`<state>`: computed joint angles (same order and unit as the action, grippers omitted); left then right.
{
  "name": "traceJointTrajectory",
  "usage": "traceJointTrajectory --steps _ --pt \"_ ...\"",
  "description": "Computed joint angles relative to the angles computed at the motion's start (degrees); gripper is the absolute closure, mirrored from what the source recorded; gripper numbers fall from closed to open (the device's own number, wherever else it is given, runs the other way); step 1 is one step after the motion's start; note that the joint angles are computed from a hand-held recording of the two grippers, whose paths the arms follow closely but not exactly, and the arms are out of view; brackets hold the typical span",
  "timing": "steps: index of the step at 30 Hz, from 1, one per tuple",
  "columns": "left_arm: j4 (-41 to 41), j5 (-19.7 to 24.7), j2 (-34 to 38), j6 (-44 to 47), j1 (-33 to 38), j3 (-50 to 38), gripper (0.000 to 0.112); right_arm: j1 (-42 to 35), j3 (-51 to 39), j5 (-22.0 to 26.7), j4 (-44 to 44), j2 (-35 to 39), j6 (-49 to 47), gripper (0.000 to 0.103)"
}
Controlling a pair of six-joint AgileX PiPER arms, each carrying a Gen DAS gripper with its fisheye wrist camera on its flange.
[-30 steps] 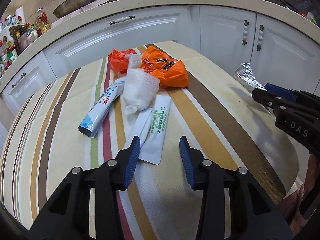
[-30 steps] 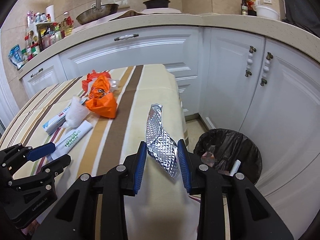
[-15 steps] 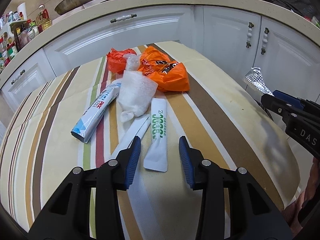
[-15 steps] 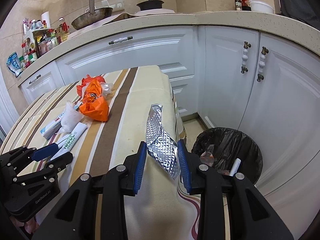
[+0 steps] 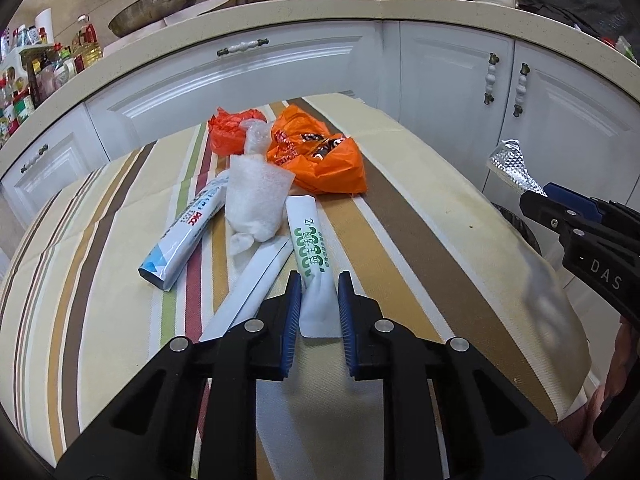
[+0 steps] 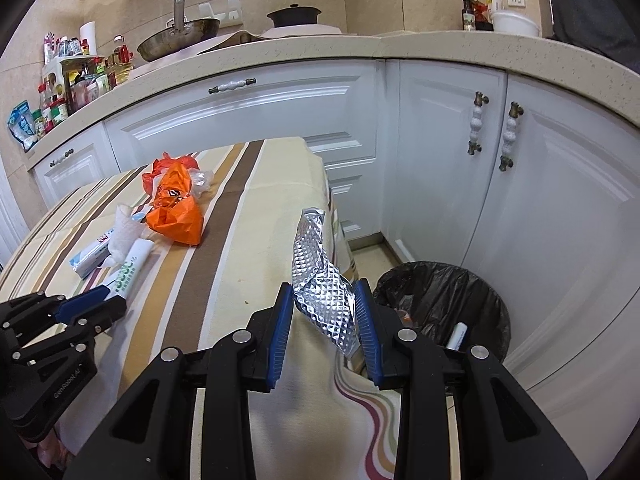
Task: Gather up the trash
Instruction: 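Carry the foil wrapper toward the bin with the right gripper while the left gripper grasps the white-green tube, then bring the foil wrapper and white-green tube over the bin with both grippers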
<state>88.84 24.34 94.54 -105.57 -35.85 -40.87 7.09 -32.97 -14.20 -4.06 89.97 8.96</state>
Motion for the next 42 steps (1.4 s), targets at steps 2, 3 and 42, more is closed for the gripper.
traceJointTrajectory --steps 2,3,42 --pt "0.6 1.1 -0.7 -0.3 -1.1 0.2 0.094 0.2 0.8 -0.6 4.4 -0.8 -4.6 0.07" --pt "0.5 1.8 -1.1 -0.1 -1.8 0.2 0.094 0.3 1.1 -0.9 7.3 -1.2 -7.6 0.07" --pt "-57.9 15.0 46.7 63.2 -9.9 -81.3 0.093 -27.2 -15.6 -5.9 -1.2 17.6 -6.9 0.07"
